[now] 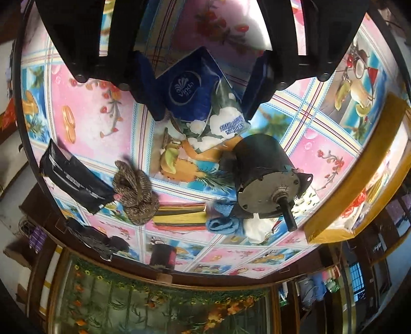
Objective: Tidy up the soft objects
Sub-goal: 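Lift the towel with the left tool and the Vinda pack with the right tool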
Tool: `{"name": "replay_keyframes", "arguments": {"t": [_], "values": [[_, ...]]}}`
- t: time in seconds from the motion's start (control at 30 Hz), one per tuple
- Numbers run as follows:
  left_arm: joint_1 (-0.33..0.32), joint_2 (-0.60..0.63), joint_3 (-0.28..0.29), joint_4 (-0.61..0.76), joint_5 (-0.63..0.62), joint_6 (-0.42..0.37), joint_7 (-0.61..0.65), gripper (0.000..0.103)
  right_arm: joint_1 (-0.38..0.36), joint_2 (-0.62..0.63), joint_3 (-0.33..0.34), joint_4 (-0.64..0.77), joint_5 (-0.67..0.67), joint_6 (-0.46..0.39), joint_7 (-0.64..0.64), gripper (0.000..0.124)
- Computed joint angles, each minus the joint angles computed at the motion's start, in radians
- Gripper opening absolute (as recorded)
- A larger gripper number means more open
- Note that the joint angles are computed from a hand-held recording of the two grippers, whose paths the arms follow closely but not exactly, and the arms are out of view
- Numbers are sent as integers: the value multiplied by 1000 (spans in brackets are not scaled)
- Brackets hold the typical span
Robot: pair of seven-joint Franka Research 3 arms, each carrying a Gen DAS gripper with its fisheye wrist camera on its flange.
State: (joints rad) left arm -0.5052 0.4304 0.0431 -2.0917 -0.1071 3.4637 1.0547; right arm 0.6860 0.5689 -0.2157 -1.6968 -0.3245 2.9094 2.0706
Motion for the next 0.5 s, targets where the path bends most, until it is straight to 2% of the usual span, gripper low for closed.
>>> {"name": "replay_keyframes", "arguments": {"t": [0.17,0.5], "values": [[12,-14,0,-32,-17,23,-1,35,20,-54,-22,-87,9,67,54,48],[31,-40,-3,-93,-99,74,43,35,110,-173,-97,-238,-6,182,98,48]]}}
